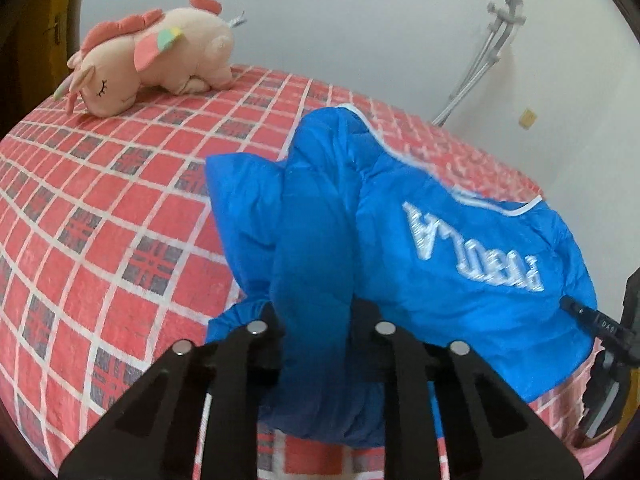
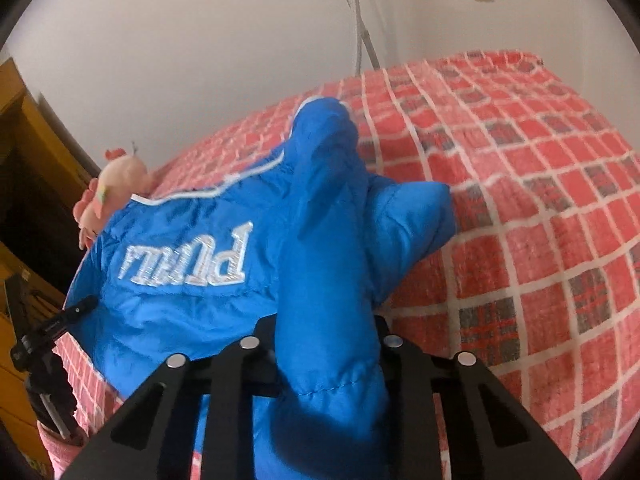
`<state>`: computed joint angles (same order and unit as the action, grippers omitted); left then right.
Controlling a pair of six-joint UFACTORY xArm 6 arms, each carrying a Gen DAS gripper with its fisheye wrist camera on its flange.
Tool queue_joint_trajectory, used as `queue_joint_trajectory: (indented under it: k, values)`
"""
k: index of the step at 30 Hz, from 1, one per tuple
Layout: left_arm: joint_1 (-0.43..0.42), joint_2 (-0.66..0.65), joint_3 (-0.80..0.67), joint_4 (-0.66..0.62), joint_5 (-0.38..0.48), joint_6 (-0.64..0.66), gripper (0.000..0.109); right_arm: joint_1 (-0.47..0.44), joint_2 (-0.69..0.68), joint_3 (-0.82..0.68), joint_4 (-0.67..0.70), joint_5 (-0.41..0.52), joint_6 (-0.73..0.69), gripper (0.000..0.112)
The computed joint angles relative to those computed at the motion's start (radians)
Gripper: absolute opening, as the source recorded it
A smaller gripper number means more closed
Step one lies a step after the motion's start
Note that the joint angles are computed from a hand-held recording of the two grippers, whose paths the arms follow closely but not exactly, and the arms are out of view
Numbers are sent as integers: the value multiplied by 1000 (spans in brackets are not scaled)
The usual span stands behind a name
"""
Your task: Fold large clothes
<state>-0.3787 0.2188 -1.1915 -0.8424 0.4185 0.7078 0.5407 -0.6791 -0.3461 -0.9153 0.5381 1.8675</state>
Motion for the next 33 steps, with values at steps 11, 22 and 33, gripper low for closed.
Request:
queue_joint_trajectory:
  k: [11, 22, 33]
  values:
    - [57, -320, 213, -115, 190, 141, 13, 385, -212, -57, 40, 377, 3, 22]
    - [245, -758, 628, -106, 365, 307, 14, 905, -165, -65, 60, 642, 340, 24]
    - [164, -742, 800, -187, 89, 442, 33, 947, -66, 69, 46, 511, 618, 37]
